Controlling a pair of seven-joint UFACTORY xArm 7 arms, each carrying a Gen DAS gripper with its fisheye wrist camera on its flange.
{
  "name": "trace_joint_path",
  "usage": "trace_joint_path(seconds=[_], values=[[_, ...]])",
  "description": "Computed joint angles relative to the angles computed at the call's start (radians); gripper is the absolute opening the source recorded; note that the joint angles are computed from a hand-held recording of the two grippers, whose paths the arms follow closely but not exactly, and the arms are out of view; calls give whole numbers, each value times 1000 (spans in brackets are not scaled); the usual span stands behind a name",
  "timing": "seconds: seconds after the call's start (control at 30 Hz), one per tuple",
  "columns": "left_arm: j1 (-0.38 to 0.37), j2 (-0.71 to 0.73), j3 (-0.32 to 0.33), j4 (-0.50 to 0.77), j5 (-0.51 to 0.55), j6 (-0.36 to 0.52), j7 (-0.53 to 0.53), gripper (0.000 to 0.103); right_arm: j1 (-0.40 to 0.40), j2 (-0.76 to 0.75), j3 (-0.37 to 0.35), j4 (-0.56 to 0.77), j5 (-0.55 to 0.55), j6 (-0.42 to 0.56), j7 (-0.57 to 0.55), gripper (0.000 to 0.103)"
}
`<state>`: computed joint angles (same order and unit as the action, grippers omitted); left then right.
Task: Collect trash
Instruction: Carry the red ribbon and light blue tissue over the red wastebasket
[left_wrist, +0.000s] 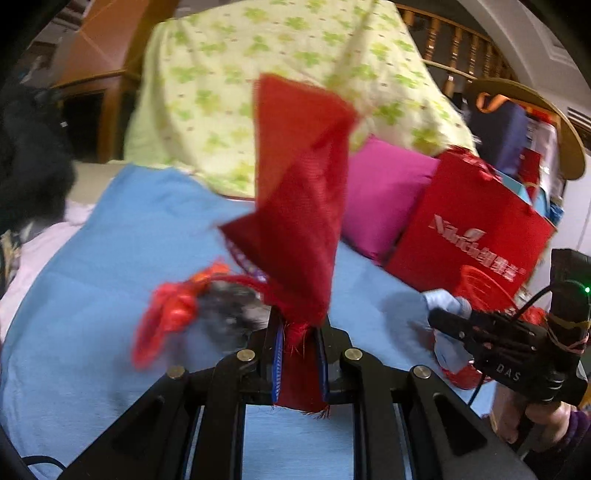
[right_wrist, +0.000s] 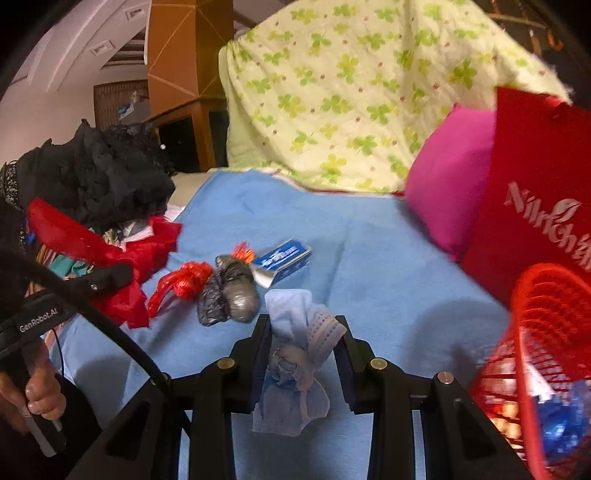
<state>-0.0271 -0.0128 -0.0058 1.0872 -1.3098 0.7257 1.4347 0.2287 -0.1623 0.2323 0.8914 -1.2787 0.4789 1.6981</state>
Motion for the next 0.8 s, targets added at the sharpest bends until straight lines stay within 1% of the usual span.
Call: trace_joint_path(seconds=[0.17,0.27,0.5,0.63,0.8], values=[[-47,-78,-22,-60,44,-9,-25,17,-40,-144,0,-109,-23,-21,68,35],[-81,-100,-24,-73,63,-5,-47,17,-79,-222,19,-163,-20,-25,88,35],[-161,-143,-37,-94,89,-29,-51,17,-159,-370,70,-261,51,1,65,35],[-191,-144,-36,-84,112,-12,-72,17,-199,-451,88,-317,107,4,44,35],[-224,-156,-43,-82,117,-1,-70,17,-247,-528,108,-370,182,7,6,35]])
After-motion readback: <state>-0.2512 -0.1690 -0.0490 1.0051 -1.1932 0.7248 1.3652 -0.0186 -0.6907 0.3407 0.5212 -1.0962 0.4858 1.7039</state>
